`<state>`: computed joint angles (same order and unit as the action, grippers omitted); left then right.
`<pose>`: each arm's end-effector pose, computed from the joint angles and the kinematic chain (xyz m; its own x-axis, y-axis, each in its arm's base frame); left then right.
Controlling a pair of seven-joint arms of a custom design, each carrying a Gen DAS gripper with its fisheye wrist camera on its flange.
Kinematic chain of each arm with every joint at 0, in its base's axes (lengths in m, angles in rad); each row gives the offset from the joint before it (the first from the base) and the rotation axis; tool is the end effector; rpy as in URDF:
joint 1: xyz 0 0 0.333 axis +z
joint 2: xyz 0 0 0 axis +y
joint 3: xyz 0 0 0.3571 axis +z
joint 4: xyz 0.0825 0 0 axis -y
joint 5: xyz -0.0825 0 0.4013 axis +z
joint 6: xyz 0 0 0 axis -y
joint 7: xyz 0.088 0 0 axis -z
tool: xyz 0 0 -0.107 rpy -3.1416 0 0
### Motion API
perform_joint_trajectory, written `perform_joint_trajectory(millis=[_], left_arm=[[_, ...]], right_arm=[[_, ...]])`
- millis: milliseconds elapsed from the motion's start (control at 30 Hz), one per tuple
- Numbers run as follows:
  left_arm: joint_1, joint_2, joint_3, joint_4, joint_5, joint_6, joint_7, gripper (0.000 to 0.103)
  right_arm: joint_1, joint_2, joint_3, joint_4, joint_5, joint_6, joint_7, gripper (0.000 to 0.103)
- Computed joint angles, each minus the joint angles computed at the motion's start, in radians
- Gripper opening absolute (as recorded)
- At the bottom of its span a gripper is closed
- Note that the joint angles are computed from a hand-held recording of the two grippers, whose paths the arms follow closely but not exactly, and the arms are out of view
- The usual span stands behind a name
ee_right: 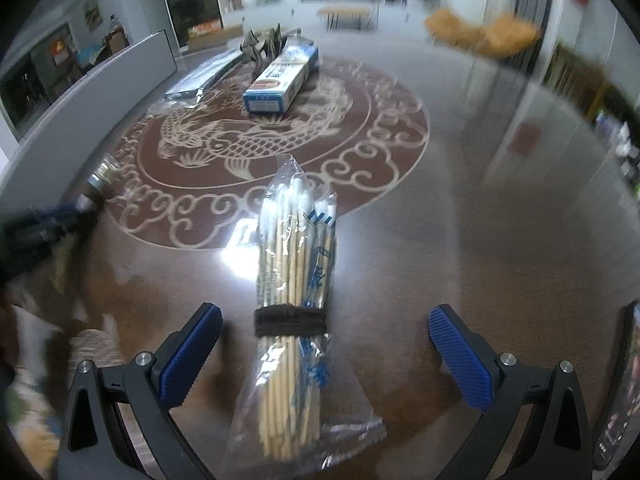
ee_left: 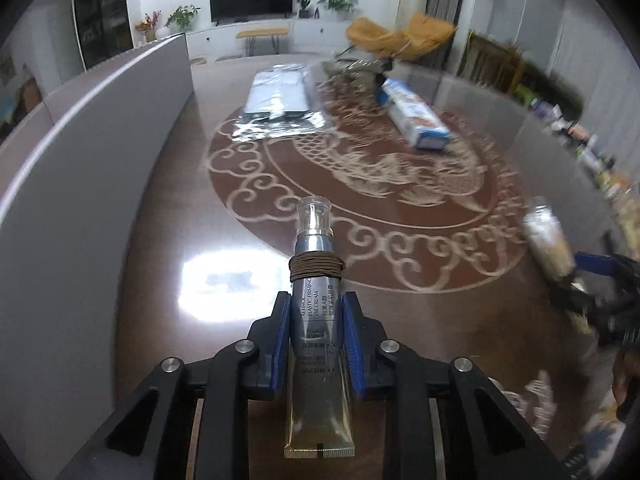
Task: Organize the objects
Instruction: 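Carry the gold tube and stick bag into the white enclosure and release both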
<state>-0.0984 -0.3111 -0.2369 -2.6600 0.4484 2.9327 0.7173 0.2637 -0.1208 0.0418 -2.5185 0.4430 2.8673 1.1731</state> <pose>0.4077 -0.1733 0.4242 0.0657 -0.9936 0.0915 -0.8140 -0.1064 -0.5711 0.4785 0.1260 0.3988 0.3253 -0.9390 -0.1117 -0.8491 -0.2380 -0.4717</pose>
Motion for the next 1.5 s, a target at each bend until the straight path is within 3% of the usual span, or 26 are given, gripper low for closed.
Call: perform_joint_trajectory(millis=[67,133,200,267,367,533,633,767,900,1033,1067,1100,1167,1200,1233,1267,1333,1433,1500], left_arm=[[0.018,-0.020,-0.018,-0.035,0.016,0.059,-0.040,0.025],[0.049,-0.049,-0.056,-0.071,0.038,0.113,-0.093,0.025],[0.087,-0.078,-0.097,-0.105,0.053,0.176,-0.141,0.025],[0.097,-0.129,-0.112,-0.136,0.046,0.209,-0.157,0.025],[0.113,-0.241,-0.137,-0.185,0.024,0.268,-0.169,0.025],[0.100,-0.474,-0.114,-0.250,-0.038,0.290,-0.156,0.025],[0.085,-0.623,-0.049,-0.277,-0.064,0.229,-0.128,0.025],[0.097,-0.778,0.078,-0.287,-0.072,0.055,-0.028,0.025],[0.185,-0.803,0.164,-0.278,-0.065,-0.087,0.087,0.025],[0.275,-0.700,0.222,-0.243,-0.062,-0.214,0.198,0.026],[0.290,-0.669,0.222,-0.234,-0.064,-0.236,0.211,0.026],[0.307,-0.649,0.217,-0.228,-0.068,-0.265,0.215,0.026],[0.321,-0.640,0.208,-0.230,-0.080,-0.302,0.209,0.027],[0.328,-0.653,0.191,-0.239,-0.083,-0.302,0.190,0.029],[0.332,-0.671,0.178,-0.250,-0.082,-0.296,0.174,0.039],[0.334,-0.701,0.156,-0.263,-0.081,-0.289,0.148,0.056],[0.332,-0.758,0.130,-0.289,-0.074,-0.265,0.112,0.072],[0.272,-0.801,0.088,-0.295,-0.079,-0.225,0.064,0.082],[0.199,-0.799,0.065,-0.276,-0.096,-0.208,0.043,0.084]], right_arm=[[-0.007,-0.004,0.007,0.019,-0.038,-0.024,0.015,0.101],[-0.021,0.008,0.029,0.045,-0.145,-0.051,0.060,0.085],[-0.021,0.028,0.036,0.075,-0.206,-0.121,0.085,0.034],[-0.018,0.016,0.037,0.066,-0.230,-0.124,0.114,0.030],[0.023,-0.066,0.016,0.031,-0.100,-0.118,0.053,0.030],[0.127,-0.155,0.010,0.070,0.075,-0.129,-0.057,0.030],[0.218,-0.146,0.007,0.144,0.224,-0.137,-0.156,0.030],[0.315,-0.046,0.037,0.320,0.442,-0.188,-0.293,0.030],[0.333,0.115,0.126,0.492,0.482,-0.219,-0.294,0.030],[0.337,0.292,0.188,0.655,0.450,-0.273,-0.212,0.032],[0.333,0.323,0.197,0.680,0.438,-0.298,-0.184,0.039],[0.323,0.363,0.209,0.711,0.455,-0.340,-0.154,0.054],[0.301,0.383,0.225,0.713,0.501,-0.354,-0.126,0.070],[0.279,0.373,0.237,0.690,0.561,-0.348,-0.156,0.071],[0.267,0.361,0.241,0.670,0.594,-0.339,-0.192,0.072],[0.257,0.336,0.238,0.637,0.614,-0.312,-0.238,0.073],[0.249,0.290,0.228,0.579,0.642,-0.245,-0.313,0.080],[0.241,0.203,0.202,0.433,0.691,-0.038,-0.464,0.100],[0.240,0.176,0.178,0.349,0.650,0.097,-0.492,0.101]])
